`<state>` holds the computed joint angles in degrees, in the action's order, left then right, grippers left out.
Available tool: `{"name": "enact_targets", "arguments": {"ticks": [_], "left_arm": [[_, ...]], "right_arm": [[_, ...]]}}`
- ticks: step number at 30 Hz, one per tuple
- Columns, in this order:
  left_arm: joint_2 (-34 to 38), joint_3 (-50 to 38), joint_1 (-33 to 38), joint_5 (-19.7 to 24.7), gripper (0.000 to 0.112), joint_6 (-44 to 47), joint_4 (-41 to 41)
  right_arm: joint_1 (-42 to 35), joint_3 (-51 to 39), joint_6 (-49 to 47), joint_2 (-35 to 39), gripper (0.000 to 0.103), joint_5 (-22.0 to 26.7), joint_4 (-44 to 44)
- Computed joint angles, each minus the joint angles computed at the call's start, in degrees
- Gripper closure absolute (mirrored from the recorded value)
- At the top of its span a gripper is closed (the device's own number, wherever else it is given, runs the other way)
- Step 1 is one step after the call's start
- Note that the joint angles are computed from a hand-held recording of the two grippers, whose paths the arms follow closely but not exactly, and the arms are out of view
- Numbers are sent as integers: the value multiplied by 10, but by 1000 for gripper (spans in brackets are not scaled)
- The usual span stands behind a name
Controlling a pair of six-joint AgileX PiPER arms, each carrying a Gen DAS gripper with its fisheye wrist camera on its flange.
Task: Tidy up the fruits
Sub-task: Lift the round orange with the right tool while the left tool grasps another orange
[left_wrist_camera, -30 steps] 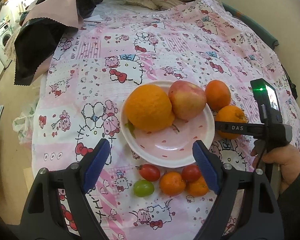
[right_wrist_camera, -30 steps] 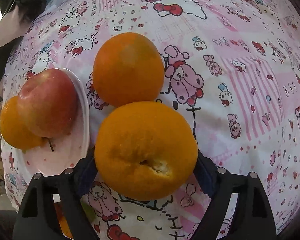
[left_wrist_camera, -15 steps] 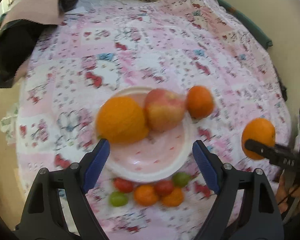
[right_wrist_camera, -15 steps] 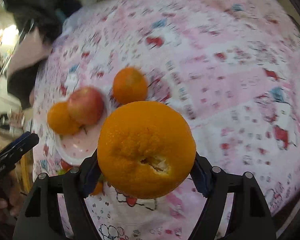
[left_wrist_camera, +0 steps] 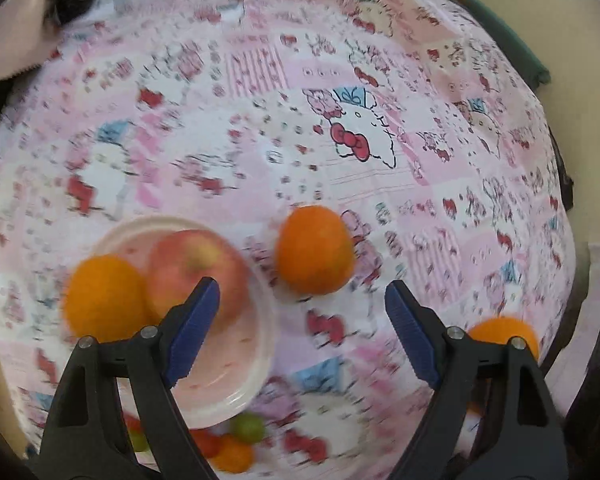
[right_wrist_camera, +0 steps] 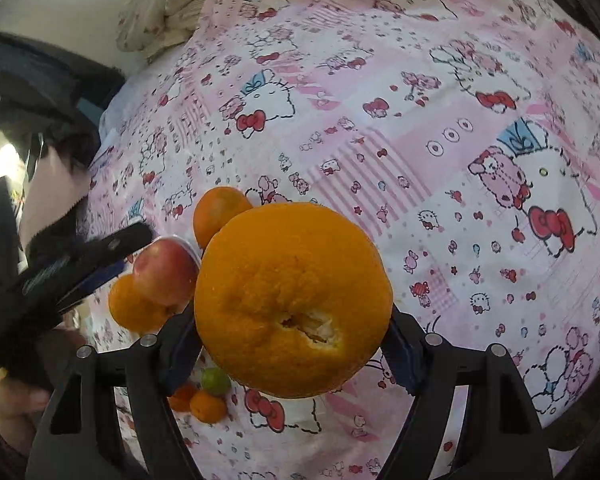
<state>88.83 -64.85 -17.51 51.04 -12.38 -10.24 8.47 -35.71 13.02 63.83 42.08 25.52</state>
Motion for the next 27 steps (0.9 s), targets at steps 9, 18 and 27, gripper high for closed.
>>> {"name": "enact_targets", "arguments": {"ticks": [9, 18, 27], "left_arm": [[166, -95, -63, 18, 30, -103, 72], [239, -144, -84, 28, 36, -125, 113], [220, -142, -103, 27, 48, -107, 126]], "right_arm": [[-49, 0, -71, 37, 23, -2, 67], [-82, -4, -116, 48, 23, 12, 121], [-83, -8, -118, 46, 23, 10, 129]]}}
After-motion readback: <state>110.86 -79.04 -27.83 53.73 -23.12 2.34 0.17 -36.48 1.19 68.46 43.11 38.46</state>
